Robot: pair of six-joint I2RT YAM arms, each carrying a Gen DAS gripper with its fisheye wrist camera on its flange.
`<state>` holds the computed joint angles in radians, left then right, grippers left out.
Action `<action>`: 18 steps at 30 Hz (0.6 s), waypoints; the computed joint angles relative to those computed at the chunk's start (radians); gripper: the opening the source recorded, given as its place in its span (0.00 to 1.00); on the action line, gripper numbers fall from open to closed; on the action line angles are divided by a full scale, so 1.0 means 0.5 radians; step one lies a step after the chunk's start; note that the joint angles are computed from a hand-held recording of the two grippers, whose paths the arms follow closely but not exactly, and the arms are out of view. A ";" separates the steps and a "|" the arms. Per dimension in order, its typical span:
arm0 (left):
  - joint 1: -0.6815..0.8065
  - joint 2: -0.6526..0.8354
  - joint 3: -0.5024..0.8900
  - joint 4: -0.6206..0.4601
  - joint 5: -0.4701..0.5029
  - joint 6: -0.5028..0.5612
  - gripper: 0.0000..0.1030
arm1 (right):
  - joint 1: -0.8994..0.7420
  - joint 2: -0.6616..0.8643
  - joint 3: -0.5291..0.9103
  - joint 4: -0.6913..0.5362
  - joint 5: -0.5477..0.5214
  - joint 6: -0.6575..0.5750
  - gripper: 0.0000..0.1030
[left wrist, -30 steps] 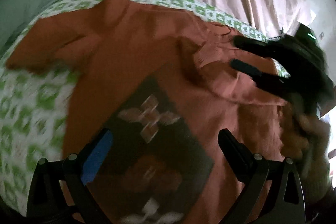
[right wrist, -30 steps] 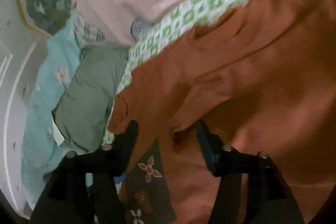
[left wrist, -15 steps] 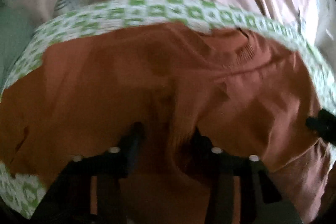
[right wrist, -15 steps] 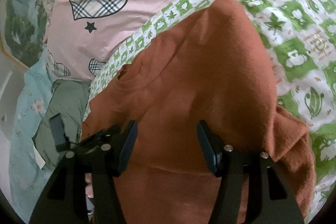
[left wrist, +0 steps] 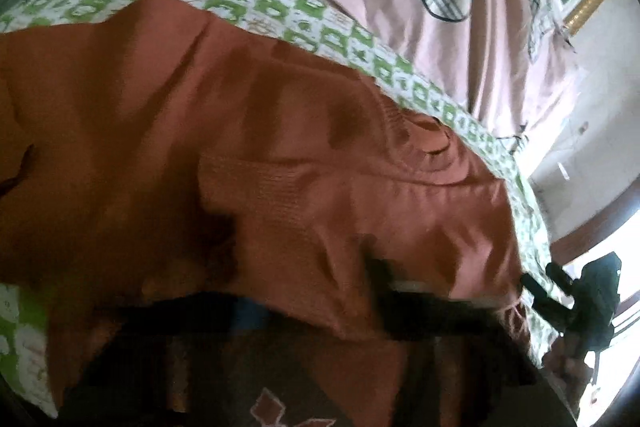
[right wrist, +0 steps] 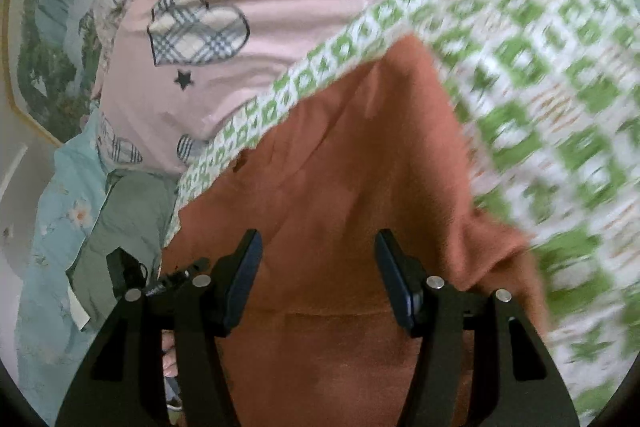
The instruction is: Fold small clothes
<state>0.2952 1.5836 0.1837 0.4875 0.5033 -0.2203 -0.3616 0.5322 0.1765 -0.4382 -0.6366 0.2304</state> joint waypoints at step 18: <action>0.227 -0.176 -0.110 -0.060 -0.110 0.106 0.05 | 0.155 1.271 0.278 0.712 0.569 -0.242 0.12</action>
